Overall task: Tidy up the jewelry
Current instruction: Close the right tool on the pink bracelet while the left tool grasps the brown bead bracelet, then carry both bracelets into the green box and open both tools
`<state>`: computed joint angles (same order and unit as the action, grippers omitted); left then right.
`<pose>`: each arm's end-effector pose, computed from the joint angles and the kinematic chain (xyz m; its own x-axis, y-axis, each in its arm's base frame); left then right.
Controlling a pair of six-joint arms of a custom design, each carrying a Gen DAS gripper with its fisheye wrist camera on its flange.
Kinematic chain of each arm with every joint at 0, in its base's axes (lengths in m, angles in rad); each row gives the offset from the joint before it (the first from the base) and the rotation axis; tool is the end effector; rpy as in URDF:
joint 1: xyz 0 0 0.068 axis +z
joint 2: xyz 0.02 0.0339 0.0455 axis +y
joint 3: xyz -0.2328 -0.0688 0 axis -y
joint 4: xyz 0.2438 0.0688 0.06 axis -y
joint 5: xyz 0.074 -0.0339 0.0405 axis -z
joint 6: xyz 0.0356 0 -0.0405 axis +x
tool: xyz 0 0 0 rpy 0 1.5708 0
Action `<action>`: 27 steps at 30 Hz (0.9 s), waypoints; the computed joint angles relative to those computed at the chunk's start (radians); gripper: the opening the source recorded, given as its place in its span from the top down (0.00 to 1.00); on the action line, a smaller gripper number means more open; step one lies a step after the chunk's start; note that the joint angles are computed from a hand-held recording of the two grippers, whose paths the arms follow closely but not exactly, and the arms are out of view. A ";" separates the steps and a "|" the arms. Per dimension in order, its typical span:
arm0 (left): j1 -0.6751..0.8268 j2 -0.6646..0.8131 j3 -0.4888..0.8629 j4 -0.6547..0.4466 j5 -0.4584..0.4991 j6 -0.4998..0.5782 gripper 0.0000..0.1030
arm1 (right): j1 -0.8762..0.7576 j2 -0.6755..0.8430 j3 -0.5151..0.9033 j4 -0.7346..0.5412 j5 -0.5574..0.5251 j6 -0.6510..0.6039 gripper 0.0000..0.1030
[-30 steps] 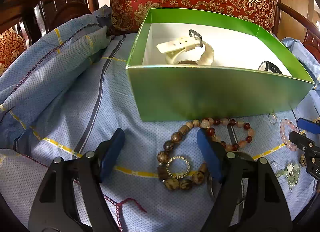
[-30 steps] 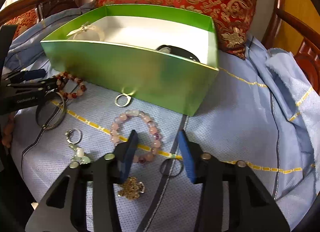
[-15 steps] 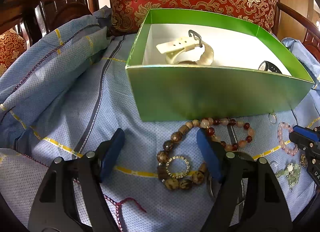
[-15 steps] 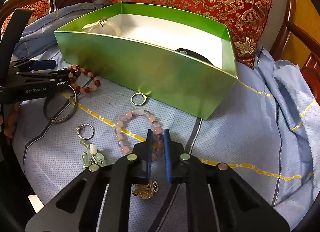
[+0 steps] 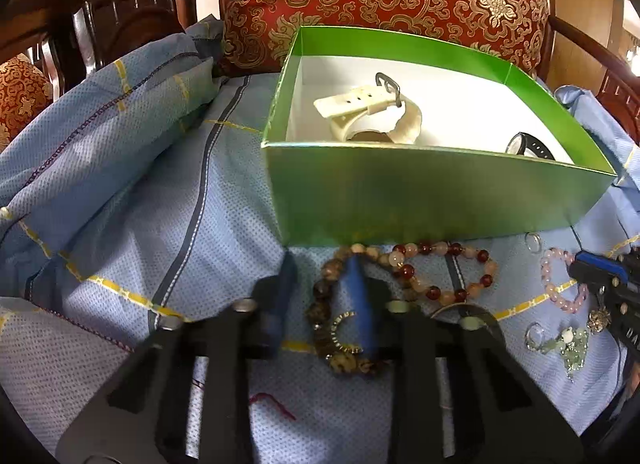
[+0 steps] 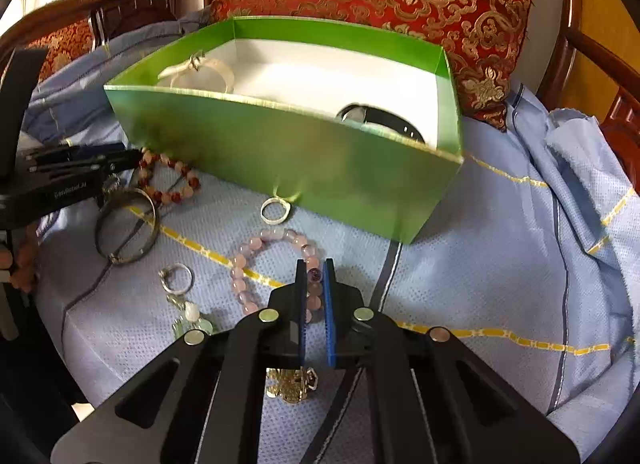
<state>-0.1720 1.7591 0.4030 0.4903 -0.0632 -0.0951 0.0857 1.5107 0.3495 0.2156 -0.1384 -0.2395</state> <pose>0.2419 -0.0397 0.0333 -0.7594 0.0357 -0.6497 0.0586 0.9982 -0.0137 0.2209 0.0239 0.0575 -0.7456 -0.2999 -0.5951 -0.3521 0.9355 -0.0302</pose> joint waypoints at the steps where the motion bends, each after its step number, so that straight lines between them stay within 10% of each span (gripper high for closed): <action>1: 0.010 -0.002 -0.003 0.003 0.014 0.005 0.85 | -0.004 -0.008 0.001 -0.003 -0.007 0.005 0.92; 27: 0.048 -0.425 -0.230 -0.042 0.174 0.040 0.89 | -0.351 -0.144 0.126 -0.307 -0.441 0.022 0.92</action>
